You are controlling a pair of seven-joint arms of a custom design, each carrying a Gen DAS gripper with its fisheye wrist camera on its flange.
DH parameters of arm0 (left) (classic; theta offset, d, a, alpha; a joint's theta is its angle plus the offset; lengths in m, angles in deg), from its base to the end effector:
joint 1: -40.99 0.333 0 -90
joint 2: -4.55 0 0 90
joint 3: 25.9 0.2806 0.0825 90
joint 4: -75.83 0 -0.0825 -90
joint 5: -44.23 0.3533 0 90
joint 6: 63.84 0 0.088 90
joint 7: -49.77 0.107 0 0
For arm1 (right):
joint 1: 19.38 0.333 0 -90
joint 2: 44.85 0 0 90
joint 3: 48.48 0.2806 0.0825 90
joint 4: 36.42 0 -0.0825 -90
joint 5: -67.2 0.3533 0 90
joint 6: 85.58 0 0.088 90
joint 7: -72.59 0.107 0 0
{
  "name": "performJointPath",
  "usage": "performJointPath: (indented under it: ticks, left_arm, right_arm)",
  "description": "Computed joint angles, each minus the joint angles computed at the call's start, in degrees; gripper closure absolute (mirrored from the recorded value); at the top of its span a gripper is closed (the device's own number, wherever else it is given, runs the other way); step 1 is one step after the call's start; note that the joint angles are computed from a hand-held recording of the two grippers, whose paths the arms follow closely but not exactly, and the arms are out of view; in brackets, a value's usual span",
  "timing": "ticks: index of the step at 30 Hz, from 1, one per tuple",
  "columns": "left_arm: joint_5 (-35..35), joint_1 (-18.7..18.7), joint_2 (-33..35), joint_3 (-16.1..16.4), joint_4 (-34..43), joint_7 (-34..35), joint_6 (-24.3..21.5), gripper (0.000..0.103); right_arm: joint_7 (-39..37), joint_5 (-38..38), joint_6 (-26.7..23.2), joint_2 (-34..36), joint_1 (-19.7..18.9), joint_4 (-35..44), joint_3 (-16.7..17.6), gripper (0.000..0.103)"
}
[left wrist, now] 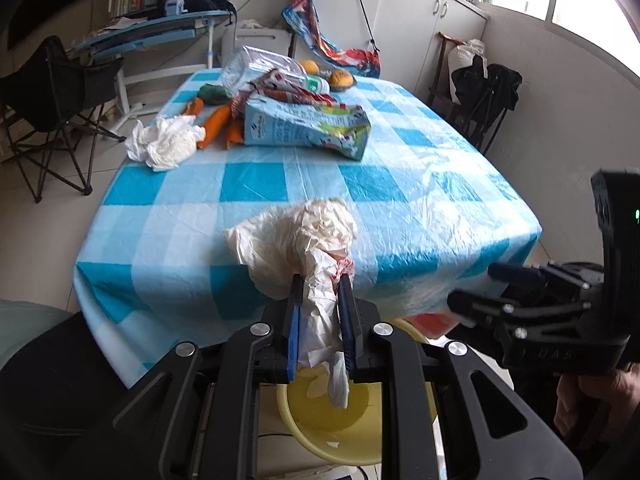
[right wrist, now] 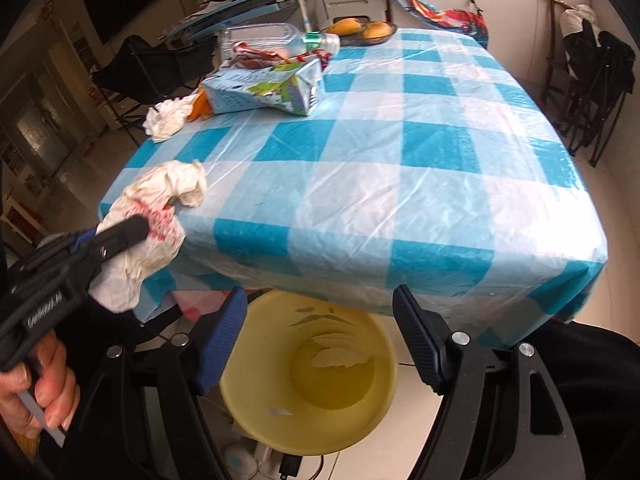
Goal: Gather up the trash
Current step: 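Carry the tissue over the yellow basin and open the right gripper while left carries bag, then lower the white bag into the yellow basin and open the left gripper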
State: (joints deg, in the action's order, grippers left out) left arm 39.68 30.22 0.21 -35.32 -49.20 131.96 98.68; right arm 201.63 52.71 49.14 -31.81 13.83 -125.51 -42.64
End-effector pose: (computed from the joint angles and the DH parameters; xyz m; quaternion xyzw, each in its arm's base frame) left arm 0.5114 -0.1854 0.4880 -0.6079 0.7093 -0.3152 0.1675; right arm 0.5019 0.3940 0.5524 -0.7134 0.6348 -0.1288 0.2675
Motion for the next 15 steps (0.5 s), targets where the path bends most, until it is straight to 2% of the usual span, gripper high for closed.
performJointPath:
  ticks: [6,8,12,15]
  left_arm:
    - [-0.11,-1.52,3.24,-1.75,2.36,4.15,-8.37,0.087]
    - [-0.01,-1.64,4.39,-2.26,3.43,5.57,-11.03,0.083]
    - [1.58,-1.41,5.15,-2.65,3.78,4.56,-11.93,0.071]
    - [0.94,-1.02,5.12,-2.60,3.52,4.16,-11.05,0.067]
  right_arm:
    - [6.34,-9.67,-3.57,-0.65,1.38,0.85,-1.47,0.017]
    - [6.99,-11.31,-4.19,-0.65,1.37,1.10,-1.38,0.016]
    - [7.64,-13.40,-4.37,-0.90,1.31,1.13,-1.16,0.014]
    - [7.82,-14.21,-4.21,-1.02,1.19,1.17,-0.99,0.014]
